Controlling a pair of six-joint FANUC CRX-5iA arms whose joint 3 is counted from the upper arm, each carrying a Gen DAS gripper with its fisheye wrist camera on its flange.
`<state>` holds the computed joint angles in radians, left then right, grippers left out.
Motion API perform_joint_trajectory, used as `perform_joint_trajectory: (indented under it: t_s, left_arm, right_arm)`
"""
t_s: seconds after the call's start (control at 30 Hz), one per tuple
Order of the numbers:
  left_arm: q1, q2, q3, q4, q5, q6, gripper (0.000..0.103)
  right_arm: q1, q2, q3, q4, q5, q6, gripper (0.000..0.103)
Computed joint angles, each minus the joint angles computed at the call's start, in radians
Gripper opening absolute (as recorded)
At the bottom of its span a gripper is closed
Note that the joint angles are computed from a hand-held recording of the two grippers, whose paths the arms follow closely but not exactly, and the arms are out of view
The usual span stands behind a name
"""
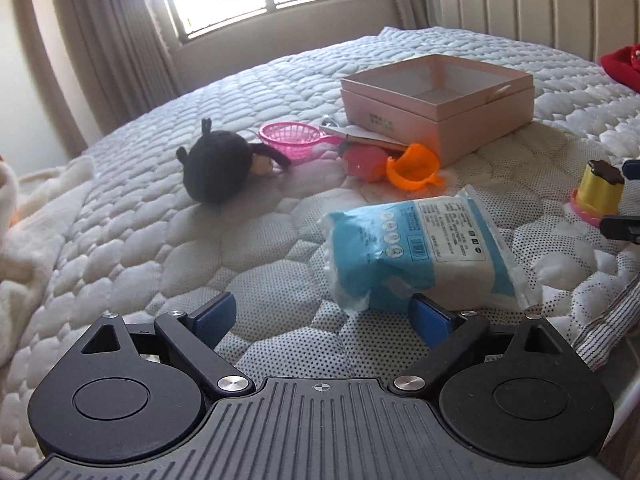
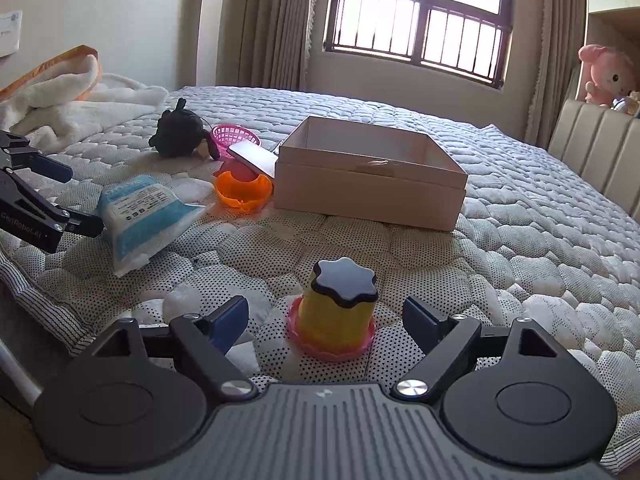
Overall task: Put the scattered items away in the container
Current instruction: 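Lift the blue packet with the left tool while the right tool holds the yellow cup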
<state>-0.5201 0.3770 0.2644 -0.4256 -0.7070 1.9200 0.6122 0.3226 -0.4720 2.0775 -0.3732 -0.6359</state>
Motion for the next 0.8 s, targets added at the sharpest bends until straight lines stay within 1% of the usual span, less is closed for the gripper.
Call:
perform_joint_trajectory:
  t_s: [0.1, 0.17, 0.23, 0.3, 0.37, 0.4, 0.43, 0.47, 0.5, 0.57, 0.6, 0.7, 0.8]
  left_arm:
    - [0.034, -0.031, -0.077, 0.148, 0.087, -0.099, 0.100]
    - [0.040, -0.045, -0.115, 0.216, 0.137, -0.166, 0.100]
    - [0.037, -0.047, -0.134, 0.266, 0.173, -0.228, 0.101]
    - [0.024, -0.041, -0.131, 0.273, 0.189, -0.255, 0.101]
    - [0.011, -0.033, -0.116, 0.251, 0.189, -0.249, 0.102]
    - [0.004, -0.029, -0.108, 0.238, 0.188, -0.237, 0.102]
    - [-0.002, -0.025, -0.098, 0.219, 0.186, -0.217, 0.102]
    - [-0.012, -0.021, -0.084, 0.186, 0.182, -0.182, 0.102]
    - [-0.023, -0.017, -0.067, 0.139, 0.174, -0.135, 0.102]
    - [-0.056, -0.004, -0.023, 0.005, 0.143, -0.006, 0.102]
    - [-0.069, 0.002, -0.006, -0.043, 0.133, 0.038, 0.103]
    - [-0.093, 0.023, 0.033, -0.120, 0.112, 0.099, 0.103]
    - [-0.103, 0.057, 0.082, -0.164, 0.070, 0.120, 0.103]
  right_arm:
    - [-0.009, 0.008, 0.010, 0.006, 0.015, -0.015, 0.085]
    - [-0.009, 0.022, 0.025, -0.027, 0.024, -0.005, 0.085]
    - [-0.010, 0.041, 0.044, -0.087, 0.040, 0.010, 0.085]
    - [-0.007, 0.057, 0.061, -0.153, 0.051, 0.033, 0.085]
    - [-0.012, 0.062, 0.068, -0.168, 0.063, 0.028, 0.080]
    - [-0.013, 0.061, 0.069, -0.171, 0.064, 0.026, 0.065]
    - [-0.013, 0.058, 0.068, -0.189, 0.072, 0.038, 0.055]
    - [-0.012, 0.052, 0.065, -0.198, 0.075, 0.041, 0.055]
    - [-0.013, 0.045, 0.058, -0.178, 0.066, 0.019, 0.055]
    - [-0.010, 0.027, 0.041, -0.142, 0.041, 0.003, 0.055]
    - [-0.009, 0.018, 0.032, -0.126, 0.035, 0.000, 0.055]
    - [-0.011, -0.010, 0.008, -0.078, 0.026, -0.018, 0.055]
    - [-0.005, -0.024, -0.005, -0.086, 0.020, -0.001, 0.055]
